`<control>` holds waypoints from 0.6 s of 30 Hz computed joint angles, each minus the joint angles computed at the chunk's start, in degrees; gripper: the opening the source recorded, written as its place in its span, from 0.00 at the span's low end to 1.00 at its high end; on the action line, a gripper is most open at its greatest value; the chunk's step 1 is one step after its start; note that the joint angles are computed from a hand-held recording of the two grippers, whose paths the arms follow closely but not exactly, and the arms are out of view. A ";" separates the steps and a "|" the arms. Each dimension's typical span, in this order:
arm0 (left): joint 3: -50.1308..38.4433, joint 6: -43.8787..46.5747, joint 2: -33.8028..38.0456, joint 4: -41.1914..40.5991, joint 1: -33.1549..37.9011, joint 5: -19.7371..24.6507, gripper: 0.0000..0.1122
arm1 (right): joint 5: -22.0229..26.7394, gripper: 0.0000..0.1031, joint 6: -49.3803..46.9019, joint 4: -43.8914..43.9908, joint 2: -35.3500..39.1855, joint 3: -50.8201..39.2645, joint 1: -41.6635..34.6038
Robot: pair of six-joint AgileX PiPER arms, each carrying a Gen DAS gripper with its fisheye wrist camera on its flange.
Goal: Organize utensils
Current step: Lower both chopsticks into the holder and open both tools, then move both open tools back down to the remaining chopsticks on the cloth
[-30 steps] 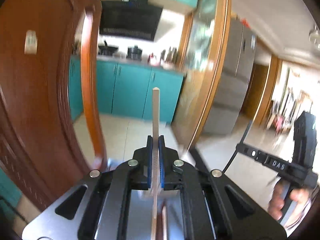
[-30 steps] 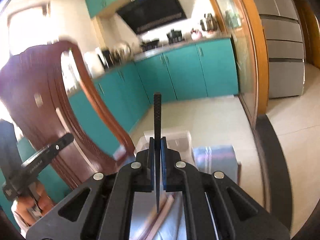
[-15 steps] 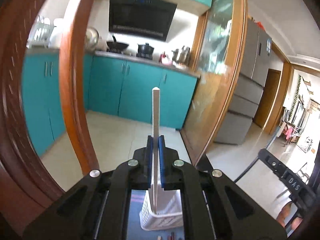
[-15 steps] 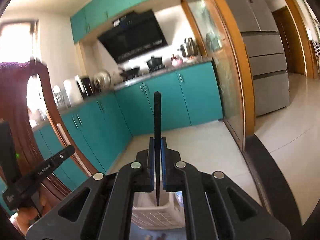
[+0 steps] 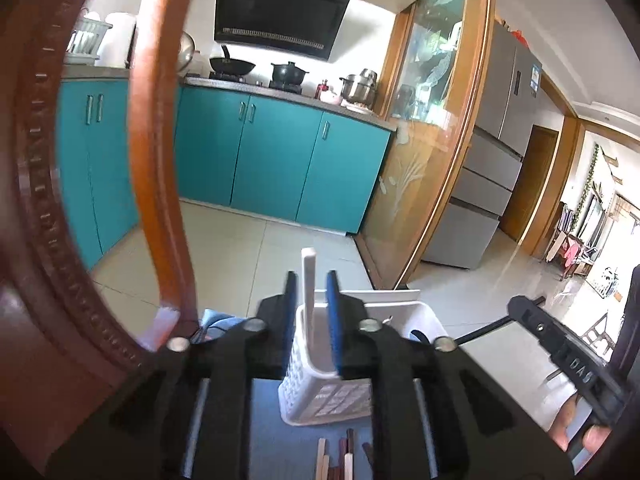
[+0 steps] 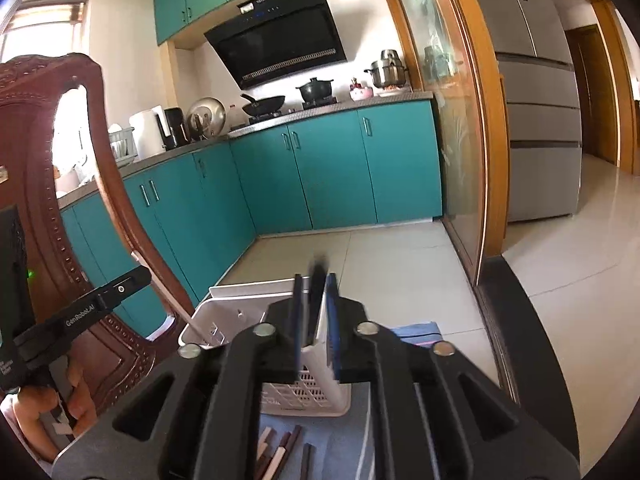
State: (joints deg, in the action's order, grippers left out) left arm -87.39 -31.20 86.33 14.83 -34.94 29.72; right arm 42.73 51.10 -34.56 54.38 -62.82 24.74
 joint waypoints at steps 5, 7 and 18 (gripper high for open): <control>12.47 -9.69 -8.51 11.64 -2.62 -1.51 0.29 | -1.09 0.33 6.74 -5.81 -11.55 8.96 4.19; 15.05 -12.87 -9.54 16.40 -4.26 0.58 0.29 | 1.32 0.33 9.19 -8.60 -14.53 11.10 8.01; 21.24 -2.15 -1.85 -4.46 -4.84 8.65 0.30 | 9.71 0.40 -12.79 23.20 7.50 12.15 0.64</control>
State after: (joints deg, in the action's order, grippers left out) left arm -66.15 -33.35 84.48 10.38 -39.78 38.37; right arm 52.44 38.31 -11.36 61.87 -50.68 25.38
